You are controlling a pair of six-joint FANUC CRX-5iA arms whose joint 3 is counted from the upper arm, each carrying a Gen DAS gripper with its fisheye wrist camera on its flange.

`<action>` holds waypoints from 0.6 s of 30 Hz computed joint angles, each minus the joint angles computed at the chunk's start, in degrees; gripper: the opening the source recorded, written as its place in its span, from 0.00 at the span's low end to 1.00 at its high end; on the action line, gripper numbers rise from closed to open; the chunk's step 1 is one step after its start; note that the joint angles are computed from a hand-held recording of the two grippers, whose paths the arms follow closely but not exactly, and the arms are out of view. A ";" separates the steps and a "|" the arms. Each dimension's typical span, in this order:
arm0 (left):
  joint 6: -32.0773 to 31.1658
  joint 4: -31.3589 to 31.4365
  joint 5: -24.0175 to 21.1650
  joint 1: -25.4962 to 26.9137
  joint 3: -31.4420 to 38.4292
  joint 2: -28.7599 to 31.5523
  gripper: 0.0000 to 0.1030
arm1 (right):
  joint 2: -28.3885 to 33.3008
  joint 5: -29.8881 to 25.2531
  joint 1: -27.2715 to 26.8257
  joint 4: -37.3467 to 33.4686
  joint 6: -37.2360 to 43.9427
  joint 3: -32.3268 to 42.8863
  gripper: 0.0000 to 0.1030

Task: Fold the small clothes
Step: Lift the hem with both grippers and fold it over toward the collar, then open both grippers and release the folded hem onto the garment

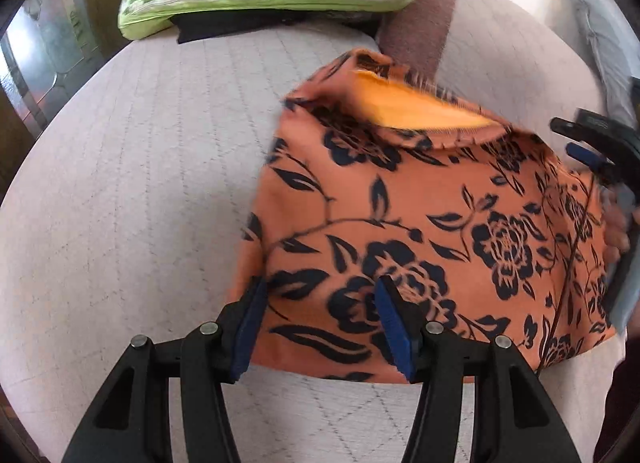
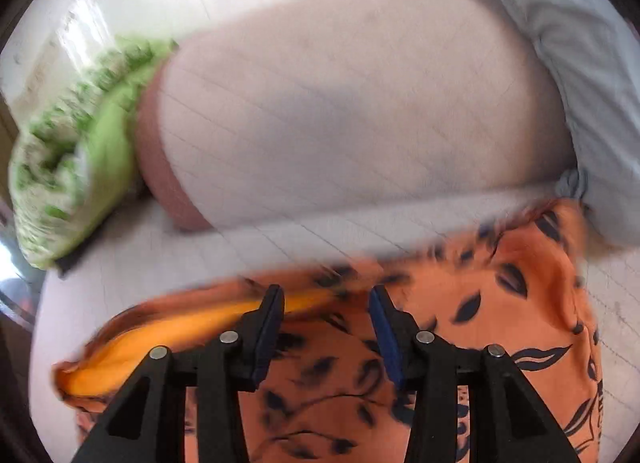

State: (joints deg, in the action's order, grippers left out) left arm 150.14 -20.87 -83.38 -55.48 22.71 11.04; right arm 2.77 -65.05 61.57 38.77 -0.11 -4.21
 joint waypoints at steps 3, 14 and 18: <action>2.27 -1.99 -1.80 0.56 -0.75 -1.72 0.55 | -0.28 3.76 3.45 0.85 3.20 0.17 0.46; 6.12 0.24 -4.56 5.63 -7.51 -6.30 0.56 | 19.06 2.56 7.74 -15.77 26.49 23.10 0.47; 4.54 0.31 -4.69 5.97 -6.99 -5.56 0.56 | 19.50 5.42 4.24 -18.69 22.58 24.55 0.47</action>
State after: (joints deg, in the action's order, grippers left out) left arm 154.69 -20.56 -88.07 -49.51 15.73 5.48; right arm 22.27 -59.63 65.82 20.08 22.47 20.34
